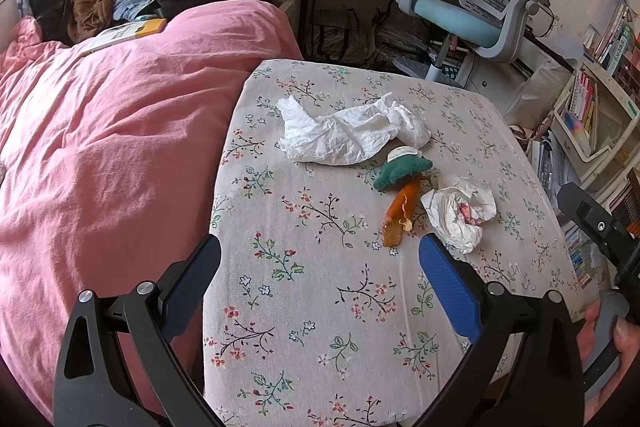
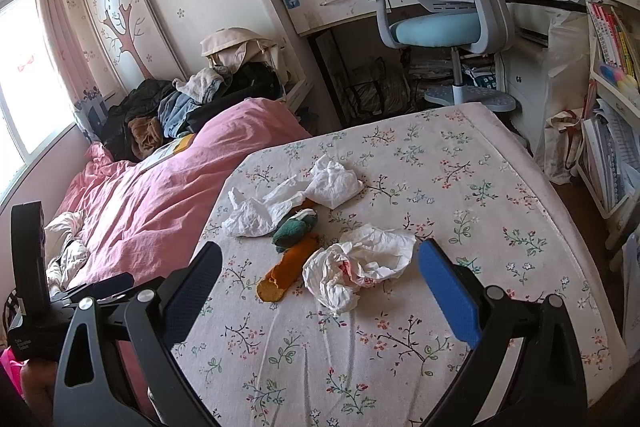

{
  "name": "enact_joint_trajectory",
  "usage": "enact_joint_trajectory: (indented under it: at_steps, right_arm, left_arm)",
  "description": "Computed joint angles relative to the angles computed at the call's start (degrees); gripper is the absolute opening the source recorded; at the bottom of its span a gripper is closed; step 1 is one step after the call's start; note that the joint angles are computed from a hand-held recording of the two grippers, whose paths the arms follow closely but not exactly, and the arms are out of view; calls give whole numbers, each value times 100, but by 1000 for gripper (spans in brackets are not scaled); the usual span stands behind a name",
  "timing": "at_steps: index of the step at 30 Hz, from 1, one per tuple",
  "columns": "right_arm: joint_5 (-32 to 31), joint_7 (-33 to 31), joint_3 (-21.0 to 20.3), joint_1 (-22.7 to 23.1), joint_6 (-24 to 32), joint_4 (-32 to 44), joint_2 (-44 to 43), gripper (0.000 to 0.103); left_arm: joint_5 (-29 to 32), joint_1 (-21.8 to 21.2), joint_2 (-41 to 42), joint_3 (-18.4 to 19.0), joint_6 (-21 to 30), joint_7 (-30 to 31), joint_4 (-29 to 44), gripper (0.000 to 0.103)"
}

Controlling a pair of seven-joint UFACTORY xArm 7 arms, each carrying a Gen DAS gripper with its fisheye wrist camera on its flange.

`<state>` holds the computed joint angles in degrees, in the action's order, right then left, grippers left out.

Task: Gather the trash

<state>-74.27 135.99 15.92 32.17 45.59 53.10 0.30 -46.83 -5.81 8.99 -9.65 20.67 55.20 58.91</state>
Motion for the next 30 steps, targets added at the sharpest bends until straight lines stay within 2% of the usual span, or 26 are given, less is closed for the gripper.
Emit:
enact_joint_trajectory:
  at_steps: [17,23,30]
  right_arm:
    - [91,-84,4,-42,-55,-79,-113,94]
    - [125,-110,10,-99,-72,-73,-102,94]
    - [79,-136,-69,-167,-195,-56,-22,94]
  left_arm:
    - [1,-22,-31,20,2,-11,-50,96]
    - [-97,47,-16,61,220,42,78,96]
    - [41,325,345,235,436,-585,592,96]
